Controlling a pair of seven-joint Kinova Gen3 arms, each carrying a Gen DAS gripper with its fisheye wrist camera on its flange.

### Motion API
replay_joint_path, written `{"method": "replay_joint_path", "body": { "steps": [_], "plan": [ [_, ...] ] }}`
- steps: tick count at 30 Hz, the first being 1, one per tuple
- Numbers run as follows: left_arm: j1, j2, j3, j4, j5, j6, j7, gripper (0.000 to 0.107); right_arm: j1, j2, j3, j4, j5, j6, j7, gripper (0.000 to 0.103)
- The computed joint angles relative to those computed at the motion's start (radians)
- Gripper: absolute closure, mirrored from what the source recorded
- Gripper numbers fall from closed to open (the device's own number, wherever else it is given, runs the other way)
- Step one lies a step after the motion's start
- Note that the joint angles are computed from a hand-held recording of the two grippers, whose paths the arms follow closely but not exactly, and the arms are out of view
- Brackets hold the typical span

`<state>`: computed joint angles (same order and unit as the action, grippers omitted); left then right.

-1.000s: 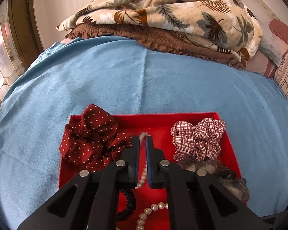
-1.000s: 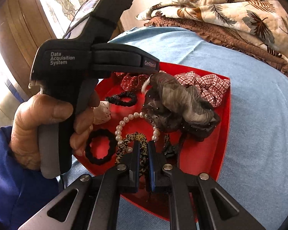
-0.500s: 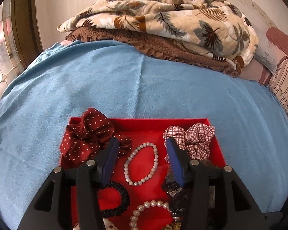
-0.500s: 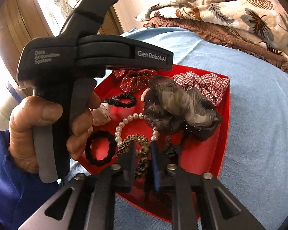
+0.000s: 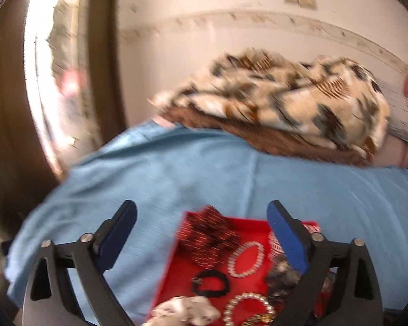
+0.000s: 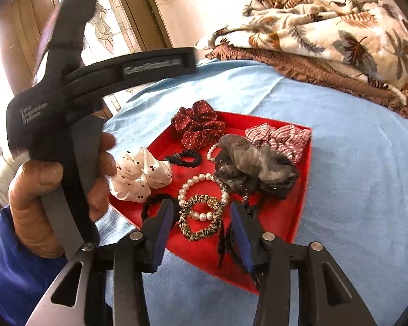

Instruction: Organize jewelry

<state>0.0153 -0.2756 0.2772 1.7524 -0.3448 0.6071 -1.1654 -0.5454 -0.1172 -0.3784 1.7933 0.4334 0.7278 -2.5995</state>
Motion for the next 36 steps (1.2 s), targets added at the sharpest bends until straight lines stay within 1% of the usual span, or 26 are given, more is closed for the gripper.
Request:
{"method": "replay_joint_path", "body": {
  "steps": [2,4,5,7,9,10,12,13,14,15,18,20,23,26,29,36],
  "plan": [
    [-0.036,-0.052,0.020,0.030,-0.033,-0.026,0.053,0.008,0.000,-0.019,-0.020,0.002,0.026,0.034,-0.039,0.048],
    [-0.107,-0.114,0.061,0.067,-0.056,-0.053,0.105,0.004,0.004,-0.045,-0.028,0.013,0.024,0.054,-0.056,0.046],
    [-0.145,-0.145,0.084,0.084,-0.068,-0.057,0.124,0.004,0.009,-0.057,-0.038,0.017,0.026,0.072,-0.070,0.045],
    [-0.210,-0.198,0.125,0.104,-0.082,-0.039,0.141,0.004,0.021,-0.069,-0.066,0.016,0.041,0.122,-0.100,0.044],
    [-0.229,-0.235,0.129,0.111,-0.069,-0.003,0.124,0.004,0.028,-0.082,-0.090,0.019,0.056,0.162,-0.132,0.043],
    [-0.225,-0.252,0.121,0.113,-0.055,0.013,0.110,0.004,0.033,-0.085,-0.109,0.017,0.073,0.193,-0.158,0.043],
    [-0.174,-0.284,0.065,0.113,0.001,0.049,0.069,0.004,0.034,-0.094,-0.146,0.013,0.108,0.255,-0.207,0.043],
    [-0.148,-0.298,0.037,0.112,0.030,0.064,0.048,0.004,0.033,-0.096,-0.154,0.012,0.118,0.272,-0.221,0.042],
    [-0.130,-0.317,0.016,0.110,0.057,0.083,0.031,0.004,0.029,-0.102,-0.163,0.013,0.127,0.288,-0.237,0.040],
    [-0.123,-0.339,0.007,0.111,0.077,0.097,0.019,0.004,0.028,-0.107,-0.175,0.011,0.137,0.311,-0.255,0.037],
    [-0.111,-0.405,-0.006,0.122,0.126,0.130,-0.016,0.004,0.023,-0.115,-0.203,0.002,0.168,0.365,-0.286,0.036],
    [-0.113,-0.429,0.001,0.116,0.150,0.166,-0.040,0.004,0.018,-0.115,-0.226,-0.009,0.194,0.410,-0.307,0.035],
    [-0.096,-0.442,0.010,0.084,0.189,0.269,-0.084,0.004,0.009,-0.118,-0.260,-0.025,0.234,0.482,-0.361,0.026],
    [-0.098,-0.466,0.031,0.075,0.214,0.329,-0.107,0.004,-0.003,-0.121,-0.277,-0.033,0.264,0.525,-0.386,0.023],
    [-0.082,-0.472,0.035,0.069,0.241,0.368,-0.135,0.004,-0.019,-0.117,-0.293,-0.040,0.292,0.576,-0.397,0.022],
    [-0.103,-0.479,0.062,0.059,0.270,0.424,-0.150,0.004,-0.063,-0.102,-0.275,-0.044,0.282,0.616,-0.395,0.021]
  ]
}}
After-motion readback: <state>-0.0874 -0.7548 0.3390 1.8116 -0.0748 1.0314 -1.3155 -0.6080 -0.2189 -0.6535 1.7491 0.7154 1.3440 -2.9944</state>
